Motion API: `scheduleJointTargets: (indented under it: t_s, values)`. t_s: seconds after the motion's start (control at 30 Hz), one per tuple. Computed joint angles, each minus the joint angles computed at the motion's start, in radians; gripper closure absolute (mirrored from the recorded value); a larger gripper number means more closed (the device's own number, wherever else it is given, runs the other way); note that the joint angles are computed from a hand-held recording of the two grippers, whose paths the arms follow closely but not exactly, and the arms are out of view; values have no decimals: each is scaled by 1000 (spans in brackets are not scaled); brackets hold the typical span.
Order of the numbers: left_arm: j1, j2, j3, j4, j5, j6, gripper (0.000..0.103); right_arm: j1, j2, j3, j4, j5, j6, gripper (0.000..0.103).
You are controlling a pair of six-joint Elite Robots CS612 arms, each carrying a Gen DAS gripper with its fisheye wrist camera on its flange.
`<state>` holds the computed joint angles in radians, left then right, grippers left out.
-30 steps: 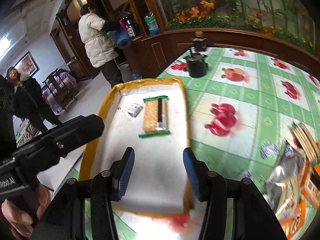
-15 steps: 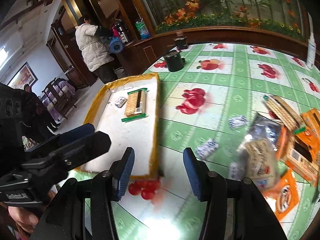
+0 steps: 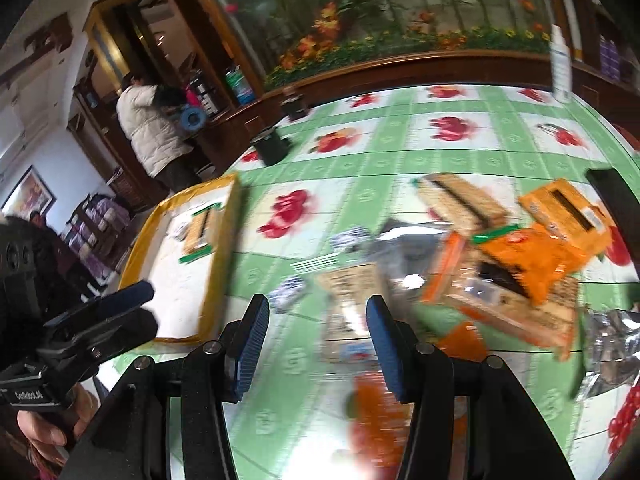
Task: Organize snacks
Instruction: 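Move the left gripper back to the snack pile and grasp the clear pastry bag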
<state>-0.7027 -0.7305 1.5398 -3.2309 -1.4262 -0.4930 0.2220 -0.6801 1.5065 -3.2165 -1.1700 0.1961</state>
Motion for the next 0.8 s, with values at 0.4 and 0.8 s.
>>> scheduleJointTargets:
  t_s: [0.4,0.8]
  values:
    - [-18,49,-86,67,-49,39,24,-68,17,25,-91,44,128,48]
    - [-16,68,-115,115,-107,72,24,-77,11,38,-118,45,164,48]
